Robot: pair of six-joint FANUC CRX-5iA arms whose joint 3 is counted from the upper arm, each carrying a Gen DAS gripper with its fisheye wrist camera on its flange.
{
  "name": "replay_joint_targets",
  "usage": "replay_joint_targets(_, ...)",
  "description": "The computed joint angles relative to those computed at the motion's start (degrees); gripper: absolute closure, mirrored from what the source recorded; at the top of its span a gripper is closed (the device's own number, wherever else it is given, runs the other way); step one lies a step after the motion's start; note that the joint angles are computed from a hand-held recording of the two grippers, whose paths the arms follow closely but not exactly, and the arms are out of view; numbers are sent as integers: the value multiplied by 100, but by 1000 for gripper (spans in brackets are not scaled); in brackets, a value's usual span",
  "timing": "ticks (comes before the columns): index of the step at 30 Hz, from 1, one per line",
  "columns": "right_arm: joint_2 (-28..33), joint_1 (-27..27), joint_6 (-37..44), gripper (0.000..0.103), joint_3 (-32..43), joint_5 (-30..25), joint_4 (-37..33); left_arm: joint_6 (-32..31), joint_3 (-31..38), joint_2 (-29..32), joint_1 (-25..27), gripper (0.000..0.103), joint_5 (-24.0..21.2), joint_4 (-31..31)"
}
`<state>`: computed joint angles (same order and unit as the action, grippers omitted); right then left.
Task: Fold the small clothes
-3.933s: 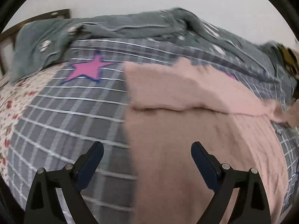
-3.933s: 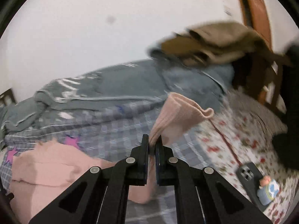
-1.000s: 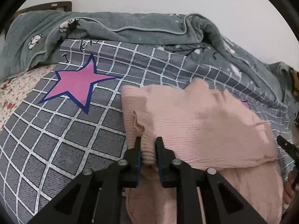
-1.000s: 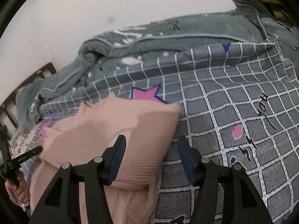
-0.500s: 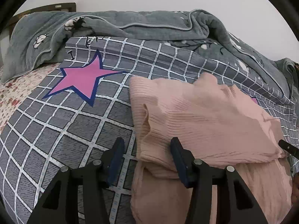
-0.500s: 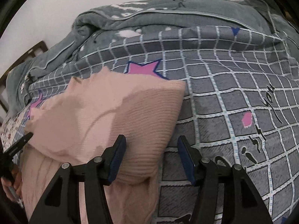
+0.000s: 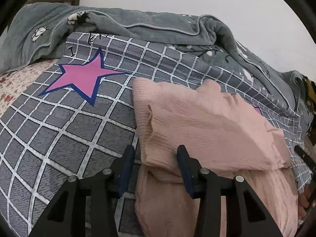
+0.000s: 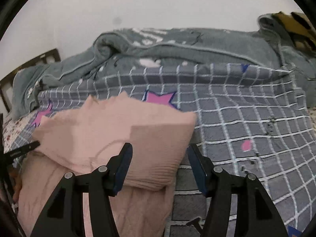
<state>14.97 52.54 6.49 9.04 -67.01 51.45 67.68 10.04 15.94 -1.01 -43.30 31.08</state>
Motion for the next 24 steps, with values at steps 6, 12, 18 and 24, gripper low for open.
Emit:
replay_joint_targets(6,-229,414,15,36,111,-538,-153,-538,-564,-483,86,62,4,86)
replay_joint_targets(12,-453,1025,-202,35,-13,-1087,-320,-878,-1280,-1166,198,62,28,71)
replay_joint_targets(18,-526,1721,-671,35,-294,-1681,-136,-1045,-1919,-1923,371,62,7,3)
replay_joint_targets(24,-607,2362,-1105,35,-494,-2127,-1,-1358,-2447,-2591,615,61,-304,227)
